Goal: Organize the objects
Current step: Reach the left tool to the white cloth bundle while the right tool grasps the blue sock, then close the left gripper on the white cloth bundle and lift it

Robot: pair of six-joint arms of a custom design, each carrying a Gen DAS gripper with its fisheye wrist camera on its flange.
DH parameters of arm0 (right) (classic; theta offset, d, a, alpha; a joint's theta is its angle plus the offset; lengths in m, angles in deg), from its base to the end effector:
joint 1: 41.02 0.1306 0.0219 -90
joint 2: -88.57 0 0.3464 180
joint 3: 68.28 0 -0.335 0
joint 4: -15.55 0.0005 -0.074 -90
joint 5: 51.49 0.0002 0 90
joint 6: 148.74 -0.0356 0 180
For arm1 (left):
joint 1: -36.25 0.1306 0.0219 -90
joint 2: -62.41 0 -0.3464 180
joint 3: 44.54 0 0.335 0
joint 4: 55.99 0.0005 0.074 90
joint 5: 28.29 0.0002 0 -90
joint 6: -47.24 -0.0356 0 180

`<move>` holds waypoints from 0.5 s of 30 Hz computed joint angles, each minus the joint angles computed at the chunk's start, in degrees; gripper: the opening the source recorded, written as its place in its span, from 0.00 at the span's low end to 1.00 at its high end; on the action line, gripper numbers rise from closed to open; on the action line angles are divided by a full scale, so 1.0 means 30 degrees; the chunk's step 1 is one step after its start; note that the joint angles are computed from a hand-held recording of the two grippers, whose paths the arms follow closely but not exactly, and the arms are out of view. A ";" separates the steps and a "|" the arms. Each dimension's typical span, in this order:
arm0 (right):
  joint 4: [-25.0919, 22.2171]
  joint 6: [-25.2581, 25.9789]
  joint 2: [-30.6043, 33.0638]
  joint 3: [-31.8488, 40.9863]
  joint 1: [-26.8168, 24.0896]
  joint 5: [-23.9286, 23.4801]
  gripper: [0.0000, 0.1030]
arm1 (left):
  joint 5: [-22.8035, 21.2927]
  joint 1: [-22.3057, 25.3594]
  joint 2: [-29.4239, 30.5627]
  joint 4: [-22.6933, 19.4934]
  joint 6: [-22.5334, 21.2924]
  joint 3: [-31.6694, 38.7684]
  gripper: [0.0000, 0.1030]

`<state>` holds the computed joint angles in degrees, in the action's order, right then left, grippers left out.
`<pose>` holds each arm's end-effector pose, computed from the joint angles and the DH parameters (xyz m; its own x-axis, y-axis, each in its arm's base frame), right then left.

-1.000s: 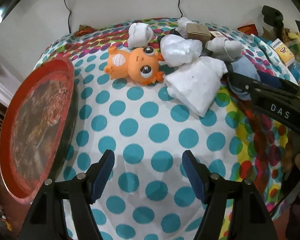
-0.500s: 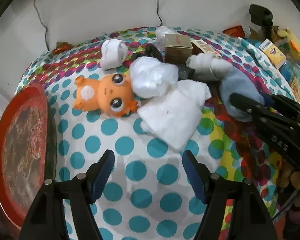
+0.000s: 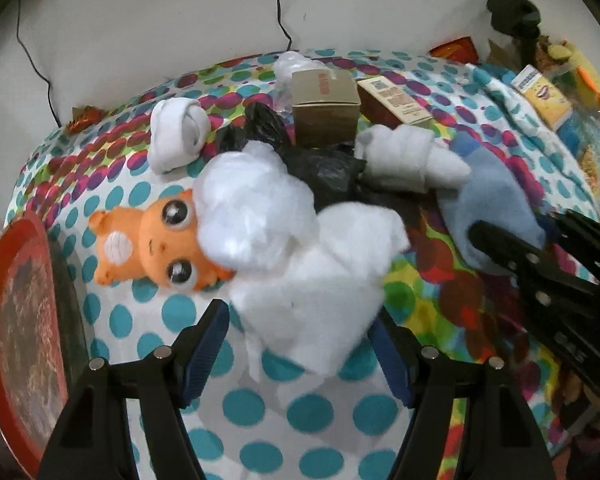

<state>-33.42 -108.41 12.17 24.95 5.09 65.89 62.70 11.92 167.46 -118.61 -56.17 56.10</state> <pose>0.3495 0.3390 0.3160 -0.7499 0.1969 -0.6316 0.1457 0.9804 0.1327 0.4446 -0.2022 0.3384 -0.7191 0.5796 -0.3833 0.6012 0.7955 0.0750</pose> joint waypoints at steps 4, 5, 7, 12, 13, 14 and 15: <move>-0.0125 -0.0144 0.0073 0.0090 0.0034 0.0010 0.33 | 0.0205 -0.0067 0.0138 0.0623 0.0223 -0.0038 0.70; -0.0236 -0.0150 0.0128 0.0168 0.0054 0.0059 0.33 | 0.0183 -0.0091 0.0148 0.0800 0.0274 -0.0075 0.70; -0.0396 -0.0150 0.0213 0.0289 0.0073 0.0130 0.33 | 0.0252 -0.0129 0.0052 0.1519 0.0339 -0.0414 0.70; -0.0565 -0.0128 0.0288 0.0391 0.0080 0.0213 0.34 | 0.0258 -0.0202 -0.0359 0.3241 0.0499 -0.1429 0.72; -0.0614 -0.0135 0.0312 0.0426 0.0086 0.0234 0.34 | 0.0314 -0.0180 -0.0432 0.3486 0.0417 -0.1603 0.72; -0.0671 -0.0146 0.0337 0.0469 0.0087 0.0253 0.34 | 0.0404 -0.0155 -0.0456 0.3570 0.0365 -0.1658 0.72; -0.0714 -0.0137 0.0363 0.0507 0.0096 0.0266 0.34 | 0.0569 -0.0096 -0.0489 0.3691 0.0372 -0.1751 0.72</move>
